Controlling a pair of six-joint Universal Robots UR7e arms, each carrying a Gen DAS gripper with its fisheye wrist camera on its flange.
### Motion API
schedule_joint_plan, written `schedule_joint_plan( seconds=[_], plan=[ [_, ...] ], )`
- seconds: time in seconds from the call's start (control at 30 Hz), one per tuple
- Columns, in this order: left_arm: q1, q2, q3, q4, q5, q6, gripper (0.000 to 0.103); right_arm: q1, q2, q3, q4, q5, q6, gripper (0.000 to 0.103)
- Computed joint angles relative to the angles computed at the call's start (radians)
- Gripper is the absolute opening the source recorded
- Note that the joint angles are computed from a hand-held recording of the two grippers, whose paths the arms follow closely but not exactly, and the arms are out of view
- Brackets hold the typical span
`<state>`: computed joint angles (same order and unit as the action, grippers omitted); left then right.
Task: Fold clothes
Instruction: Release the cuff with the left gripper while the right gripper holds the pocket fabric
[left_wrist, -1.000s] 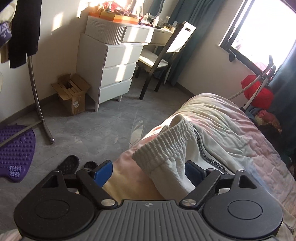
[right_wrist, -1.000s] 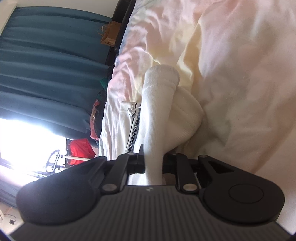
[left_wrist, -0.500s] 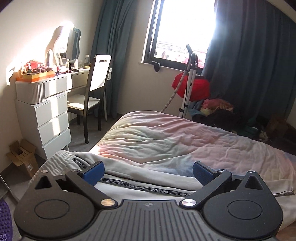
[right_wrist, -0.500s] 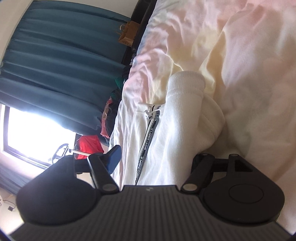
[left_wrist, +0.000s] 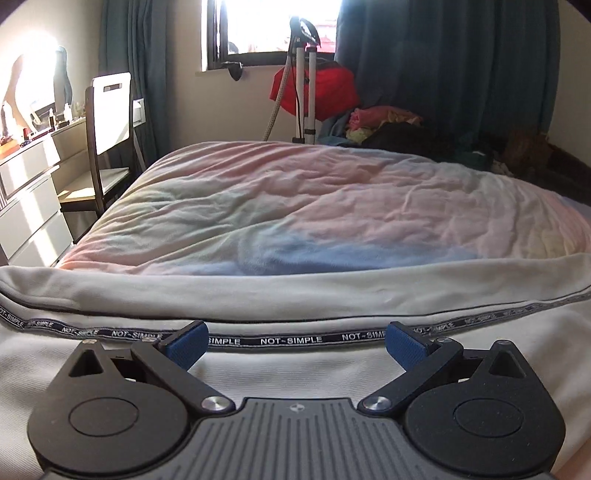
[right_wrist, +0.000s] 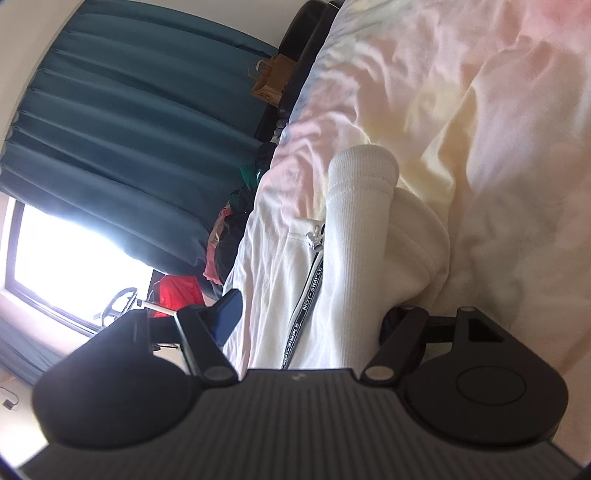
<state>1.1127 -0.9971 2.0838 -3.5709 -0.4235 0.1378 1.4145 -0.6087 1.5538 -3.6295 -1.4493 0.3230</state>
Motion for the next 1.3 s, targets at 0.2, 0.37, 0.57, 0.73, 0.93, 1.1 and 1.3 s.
schedule_joint_plan(
  seconds=[0.2,0.37,0.57,0.73,0.93,1.1,1.3],
  plan=[
    [0.015,0.063,0.010,-0.085,0.037,0.079,0.103,0.034,0.005,-0.031,0.053,-0.091,-0.108,0.070],
    [0.010,0.054,0.029,-0.105,0.037,0.078,0.103,0.089,0.009,-0.040,0.017,-0.109,-0.269,0.067],
    [0.006,0.061,0.031,-0.132,0.042,0.094,0.103,0.088,0.013,-0.050,0.046,-0.182,-0.230,0.067],
    [0.002,0.081,0.024,-0.180,0.055,0.135,0.103,0.054,0.003,-0.049,0.118,-0.208,-0.099,0.055],
    [0.001,0.089,0.020,-0.195,0.060,0.152,0.103,0.051,-0.007,-0.039,0.144,-0.245,-0.107,0.023],
    [0.002,0.080,0.020,-0.166,0.060,0.133,0.103,0.152,0.046,-0.069,-0.043,-0.333,-0.497,0.016],
    [-0.012,0.093,0.007,-0.272,0.090,0.202,0.103,0.288,0.125,-0.026,-0.287,-0.227,-1.009,0.015]
  ],
)
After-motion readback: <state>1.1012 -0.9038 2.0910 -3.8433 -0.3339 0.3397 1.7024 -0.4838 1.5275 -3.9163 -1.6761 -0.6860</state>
